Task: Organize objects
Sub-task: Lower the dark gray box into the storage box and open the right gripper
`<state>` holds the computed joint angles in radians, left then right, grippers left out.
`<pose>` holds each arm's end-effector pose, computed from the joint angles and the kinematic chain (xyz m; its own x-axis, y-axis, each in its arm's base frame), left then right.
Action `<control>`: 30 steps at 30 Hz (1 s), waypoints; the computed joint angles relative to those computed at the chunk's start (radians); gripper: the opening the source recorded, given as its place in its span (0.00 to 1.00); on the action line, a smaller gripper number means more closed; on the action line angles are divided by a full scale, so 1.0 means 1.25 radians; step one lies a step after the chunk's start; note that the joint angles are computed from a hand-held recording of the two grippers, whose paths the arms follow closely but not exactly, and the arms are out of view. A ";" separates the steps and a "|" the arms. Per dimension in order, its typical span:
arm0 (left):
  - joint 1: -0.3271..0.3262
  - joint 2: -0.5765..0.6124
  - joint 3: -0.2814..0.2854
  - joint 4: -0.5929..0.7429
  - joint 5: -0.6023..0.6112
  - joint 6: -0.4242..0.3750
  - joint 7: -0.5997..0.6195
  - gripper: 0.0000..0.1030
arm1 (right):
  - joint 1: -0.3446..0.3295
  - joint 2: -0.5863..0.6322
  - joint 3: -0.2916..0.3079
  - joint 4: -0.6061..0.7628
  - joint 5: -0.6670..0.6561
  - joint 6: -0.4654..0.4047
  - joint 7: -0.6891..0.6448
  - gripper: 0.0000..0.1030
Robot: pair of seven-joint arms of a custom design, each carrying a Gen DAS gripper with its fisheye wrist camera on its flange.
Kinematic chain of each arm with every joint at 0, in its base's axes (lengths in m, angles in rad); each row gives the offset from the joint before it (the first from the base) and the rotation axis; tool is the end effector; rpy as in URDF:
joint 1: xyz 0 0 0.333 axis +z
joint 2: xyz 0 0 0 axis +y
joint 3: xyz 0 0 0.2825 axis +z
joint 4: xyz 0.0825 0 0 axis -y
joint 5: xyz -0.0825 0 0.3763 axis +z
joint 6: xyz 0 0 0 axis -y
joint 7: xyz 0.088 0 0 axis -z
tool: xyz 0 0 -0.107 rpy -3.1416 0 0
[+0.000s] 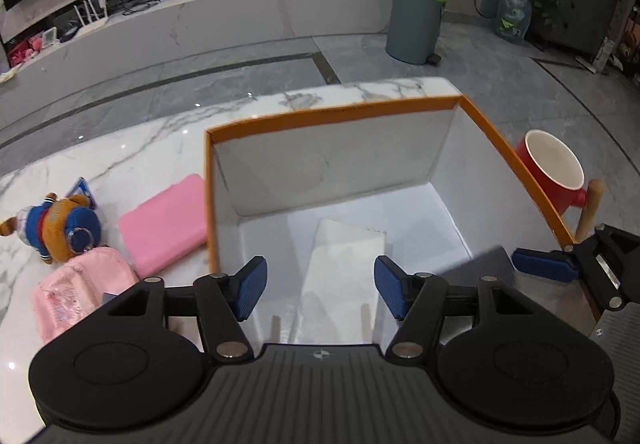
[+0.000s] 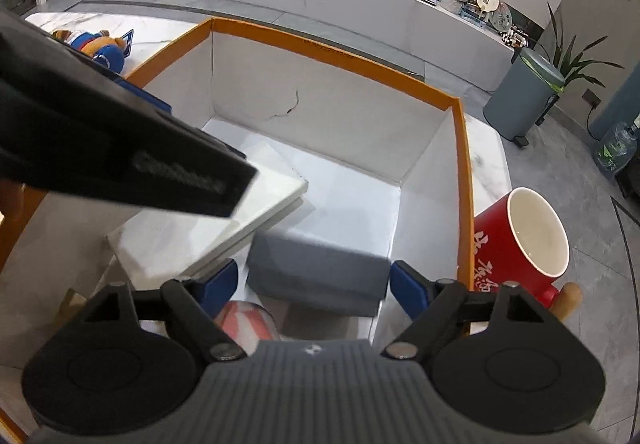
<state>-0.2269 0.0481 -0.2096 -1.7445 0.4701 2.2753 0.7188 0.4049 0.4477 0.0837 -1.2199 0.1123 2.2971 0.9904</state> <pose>0.5578 -0.2453 0.5581 0.1928 -0.9811 0.0155 -0.7912 -0.1648 -0.5889 0.6350 0.3242 0.5641 0.7910 -0.5795 0.1962 -0.3901 -0.7247 -0.5680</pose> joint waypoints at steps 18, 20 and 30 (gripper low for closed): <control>0.040 -0.138 0.007 -0.151 -0.044 0.185 -0.011 0.73 | -0.035 -0.084 0.015 -0.114 0.109 0.081 0.072 0.82; 0.046 -0.164 0.010 -0.180 -0.060 0.208 -0.010 0.73 | -0.024 -0.101 0.010 -0.142 0.094 0.110 0.097 0.82; 0.089 -0.296 0.019 -0.321 -0.098 0.267 -0.005 0.73 | -0.004 -0.205 0.019 -0.277 0.058 0.253 0.167 0.82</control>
<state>-0.1161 -0.3225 -0.1860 -2.1459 0.3477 2.6085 0.7124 0.3994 0.1911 0.1075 -1.5667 0.1842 2.6129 1.1990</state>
